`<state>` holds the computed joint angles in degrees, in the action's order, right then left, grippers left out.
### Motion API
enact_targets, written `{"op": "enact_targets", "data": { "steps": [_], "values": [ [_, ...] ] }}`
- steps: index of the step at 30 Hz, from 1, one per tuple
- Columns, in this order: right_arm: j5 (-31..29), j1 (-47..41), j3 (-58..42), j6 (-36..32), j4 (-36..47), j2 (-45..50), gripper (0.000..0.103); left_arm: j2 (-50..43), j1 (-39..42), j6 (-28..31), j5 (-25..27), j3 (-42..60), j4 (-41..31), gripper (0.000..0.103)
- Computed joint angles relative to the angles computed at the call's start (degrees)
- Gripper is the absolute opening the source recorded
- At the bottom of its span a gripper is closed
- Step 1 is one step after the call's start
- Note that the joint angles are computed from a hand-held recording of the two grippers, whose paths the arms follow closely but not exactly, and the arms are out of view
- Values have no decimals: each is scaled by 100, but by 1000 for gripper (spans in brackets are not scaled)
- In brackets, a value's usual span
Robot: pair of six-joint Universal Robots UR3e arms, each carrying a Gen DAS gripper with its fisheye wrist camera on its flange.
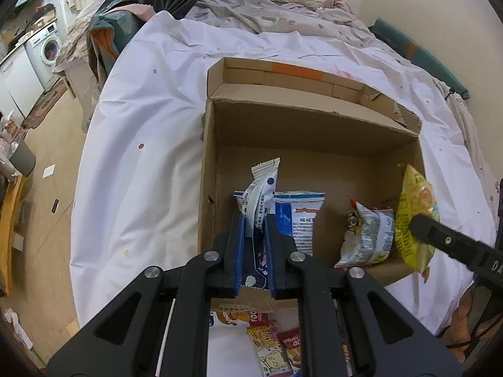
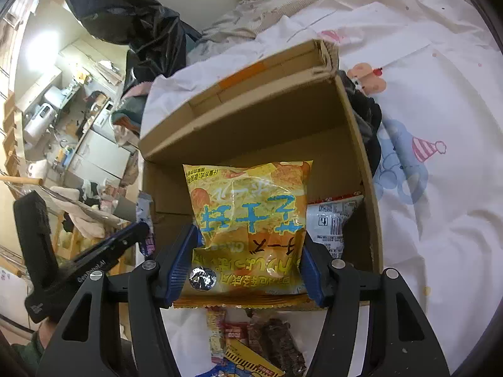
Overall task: Organize snacks
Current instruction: 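Lower the yellow chip bag into the box and open the right tool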
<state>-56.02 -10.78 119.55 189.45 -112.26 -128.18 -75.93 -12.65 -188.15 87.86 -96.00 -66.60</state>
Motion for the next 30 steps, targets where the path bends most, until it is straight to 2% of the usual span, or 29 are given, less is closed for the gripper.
{"op": "enact_targets", "data": {
  "steps": [13,15,18,20,21,23,25,27,28,30],
  "values": [
    [-298,550,-56,578,-778,700,66,-102,7,-32,-92,49,24,11],
    [-357,640,-52,658,-916,773,68,-127,-7,-21,-61,59,26,11],
    [-420,666,-19,749,-973,756,78,-117,5,-35,-62,33,2,11],
    [-428,636,-10,773,-965,718,89,-102,47,-10,-143,23,-52,12],
    [-465,624,-4,786,-961,685,90,-109,50,-8,-158,35,-71,13],
    [-466,585,9,782,-956,639,90,-124,-2,-24,-95,61,-67,25],
    [-434,521,16,724,-858,581,90,-99,-78,-41,9,47,19,56],
    [-430,487,35,710,-816,535,90,-50,-122,-80,84,-4,169,70],
    [-424,473,36,693,-791,521,90,-48,-151,-74,118,-2,199,76],
    [-413,453,22,661,-749,500,90,-39,-180,-30,131,-5,226,78]
  ]
}}
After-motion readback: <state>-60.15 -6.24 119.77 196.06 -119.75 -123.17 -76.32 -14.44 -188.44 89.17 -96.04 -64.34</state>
